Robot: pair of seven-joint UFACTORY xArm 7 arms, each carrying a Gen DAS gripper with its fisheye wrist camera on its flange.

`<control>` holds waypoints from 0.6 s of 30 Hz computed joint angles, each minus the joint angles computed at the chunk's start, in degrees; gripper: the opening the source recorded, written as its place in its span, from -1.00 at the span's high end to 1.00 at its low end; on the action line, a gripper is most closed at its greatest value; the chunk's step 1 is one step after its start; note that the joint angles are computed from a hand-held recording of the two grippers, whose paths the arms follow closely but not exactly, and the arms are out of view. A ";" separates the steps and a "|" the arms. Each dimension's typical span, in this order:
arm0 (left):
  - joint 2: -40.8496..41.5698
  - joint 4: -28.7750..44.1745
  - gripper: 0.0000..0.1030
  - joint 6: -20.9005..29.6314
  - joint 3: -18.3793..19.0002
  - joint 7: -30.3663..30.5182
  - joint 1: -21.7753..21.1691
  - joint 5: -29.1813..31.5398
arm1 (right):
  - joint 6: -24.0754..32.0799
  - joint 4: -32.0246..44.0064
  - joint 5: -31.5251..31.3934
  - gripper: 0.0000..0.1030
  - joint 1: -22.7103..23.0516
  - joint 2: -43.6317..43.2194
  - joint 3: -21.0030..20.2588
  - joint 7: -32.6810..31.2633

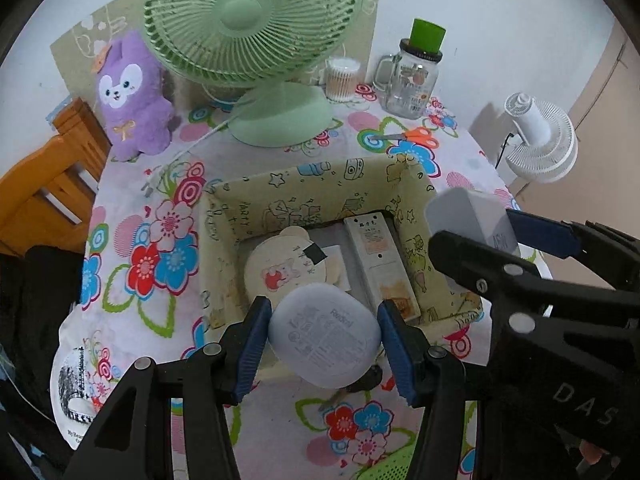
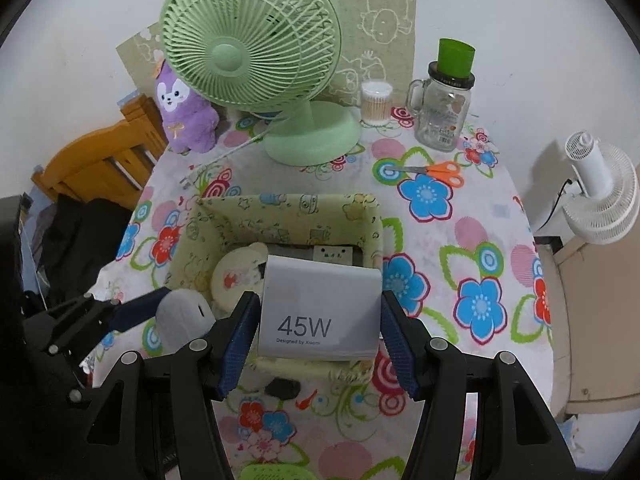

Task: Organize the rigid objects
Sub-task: 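Lower the earbud case into the box and open the left tool while the right tool lowers the charger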

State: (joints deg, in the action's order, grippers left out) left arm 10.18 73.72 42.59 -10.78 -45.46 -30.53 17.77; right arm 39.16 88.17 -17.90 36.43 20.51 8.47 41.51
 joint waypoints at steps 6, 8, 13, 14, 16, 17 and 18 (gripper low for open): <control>3.69 2.96 -0.10 0.01 0.37 0.45 -0.50 -0.84 | -0.30 1.71 2.24 -0.22 -1.16 2.54 0.15 -2.90; 4.69 3.70 -0.10 0.02 0.55 0.68 -0.68 -1.39 | -0.29 2.02 2.85 -0.22 -1.34 3.07 0.09 -3.90; 6.90 4.86 -0.10 -0.52 0.83 1.42 -1.07 -2.96 | -0.19 2.83 5.01 -0.22 -2.02 4.51 0.30 -6.49; 7.15 4.88 -0.11 -0.80 0.86 1.58 -1.03 -3.55 | 0.01 2.99 5.19 -0.22 -1.94 4.70 0.11 -6.53; 7.62 5.07 -0.11 -0.76 1.19 1.31 -1.27 -3.72 | -0.03 3.11 5.60 -0.22 -1.97 5.04 -0.05 -6.93; 7.72 5.05 -0.11 -0.84 1.26 1.41 -1.21 -4.05 | -0.32 3.02 5.88 -0.22 -2.06 5.10 -0.05 -7.18; 7.83 5.04 -0.11 -0.97 1.22 1.65 -1.06 -4.60 | -0.50 3.09 5.97 -0.22 -2.08 5.23 -0.10 -7.47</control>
State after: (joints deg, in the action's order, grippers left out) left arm 18.01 78.77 41.62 -9.56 -43.81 -31.59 13.17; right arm 38.66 91.25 -11.92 34.35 25.73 8.37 34.04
